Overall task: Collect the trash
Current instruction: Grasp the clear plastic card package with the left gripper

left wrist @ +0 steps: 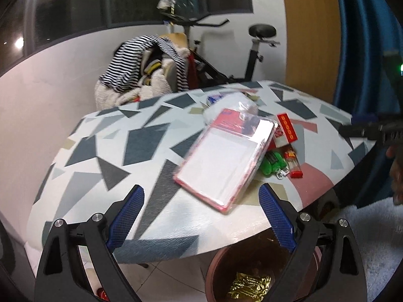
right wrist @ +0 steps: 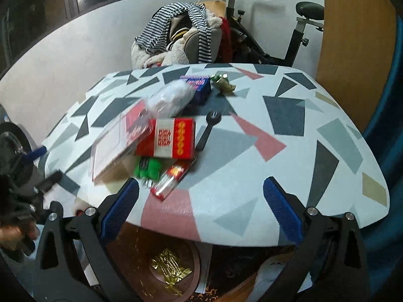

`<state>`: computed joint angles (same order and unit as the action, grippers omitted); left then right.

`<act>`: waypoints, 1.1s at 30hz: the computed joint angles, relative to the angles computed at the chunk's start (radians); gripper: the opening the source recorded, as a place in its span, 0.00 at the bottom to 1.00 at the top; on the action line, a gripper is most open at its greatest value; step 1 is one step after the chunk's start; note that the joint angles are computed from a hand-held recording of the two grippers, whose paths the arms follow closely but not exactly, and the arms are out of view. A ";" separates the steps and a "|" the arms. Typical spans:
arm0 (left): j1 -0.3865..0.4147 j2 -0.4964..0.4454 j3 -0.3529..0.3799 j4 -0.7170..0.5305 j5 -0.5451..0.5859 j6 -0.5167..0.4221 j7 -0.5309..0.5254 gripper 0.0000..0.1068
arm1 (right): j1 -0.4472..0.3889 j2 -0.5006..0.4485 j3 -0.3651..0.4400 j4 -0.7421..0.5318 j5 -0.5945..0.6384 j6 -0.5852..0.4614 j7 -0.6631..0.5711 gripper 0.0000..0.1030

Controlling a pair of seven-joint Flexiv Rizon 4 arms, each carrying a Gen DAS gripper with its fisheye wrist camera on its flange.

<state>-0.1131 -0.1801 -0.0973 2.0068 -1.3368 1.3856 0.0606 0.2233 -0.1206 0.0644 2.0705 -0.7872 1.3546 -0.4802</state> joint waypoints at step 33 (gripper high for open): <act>0.243 -0.203 -0.078 -0.326 0.546 -0.192 -0.651 0.16 | -0.034 -0.165 0.080 -0.222 0.444 0.035 -0.391 0.84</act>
<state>0.1297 -0.3829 -0.1754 1.6812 -0.7909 1.1939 -0.5906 0.1892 -0.2858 0.1442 1.8489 -0.3428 1.3891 -0.8713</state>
